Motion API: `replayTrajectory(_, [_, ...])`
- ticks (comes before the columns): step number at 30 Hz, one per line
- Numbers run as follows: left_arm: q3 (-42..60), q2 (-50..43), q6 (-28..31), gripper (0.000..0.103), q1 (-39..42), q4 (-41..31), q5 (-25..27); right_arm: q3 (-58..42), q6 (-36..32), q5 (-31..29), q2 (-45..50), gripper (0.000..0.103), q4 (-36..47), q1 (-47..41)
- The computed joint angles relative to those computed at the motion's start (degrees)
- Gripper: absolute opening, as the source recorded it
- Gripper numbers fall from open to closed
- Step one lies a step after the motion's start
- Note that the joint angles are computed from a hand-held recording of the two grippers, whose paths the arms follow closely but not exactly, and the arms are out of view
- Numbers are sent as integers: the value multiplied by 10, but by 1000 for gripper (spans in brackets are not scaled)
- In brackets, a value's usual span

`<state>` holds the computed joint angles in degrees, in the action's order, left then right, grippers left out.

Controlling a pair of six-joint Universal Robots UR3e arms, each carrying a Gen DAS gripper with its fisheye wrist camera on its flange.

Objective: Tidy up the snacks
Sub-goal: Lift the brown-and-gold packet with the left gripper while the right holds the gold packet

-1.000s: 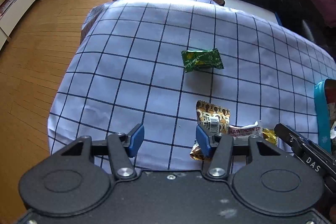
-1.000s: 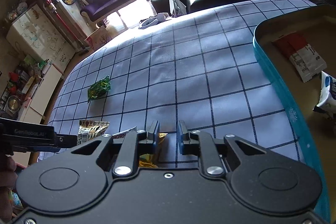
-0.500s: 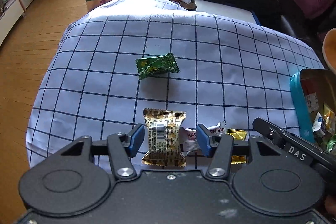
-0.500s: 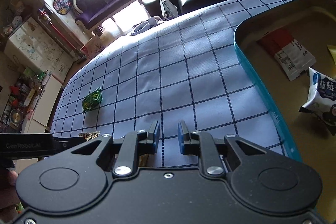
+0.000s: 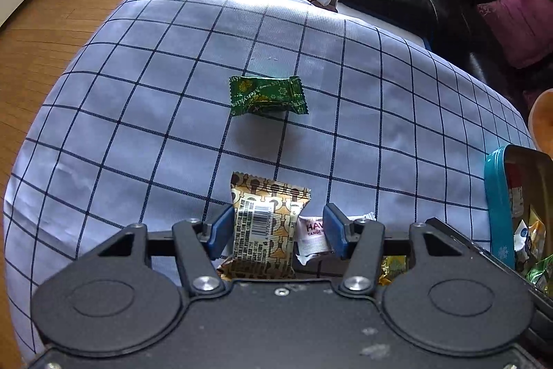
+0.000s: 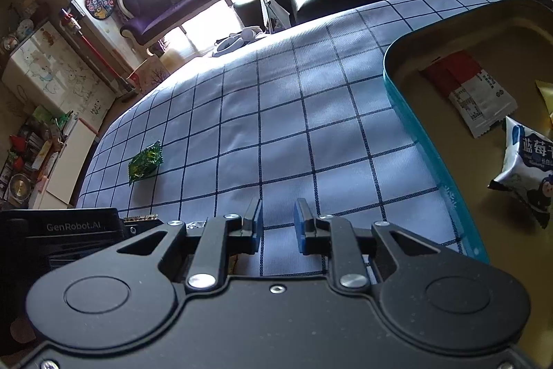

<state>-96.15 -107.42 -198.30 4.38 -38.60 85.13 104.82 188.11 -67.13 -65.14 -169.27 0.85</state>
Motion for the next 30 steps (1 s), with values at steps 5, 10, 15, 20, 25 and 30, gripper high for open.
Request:
replayTrajectory(5, [-31,21,9,55,9,20,-8,4,-6,-10,-3,29,-6,5])
replayTrajectory(10, [-50,39,20,38,28,14,-16,6,-9,-9,-10,30,-1,9])
replayTrajectory(15, [-92,67,39,38,67,28,-64,11,-24,1,-26,30,6,19])
replayTrajectory(20, [-88,69,11,35,61,29,-36,-6,-30,-7,-26,35,33,43])
replayTrajectory(25, [-81,56,19,36,49,36,-20,-28,-24,-77,-6,36,25,89])
replayTrajectory(30, [-78,50,18,45,52,40,-31,-37,-58,-136,5,37,16,125])
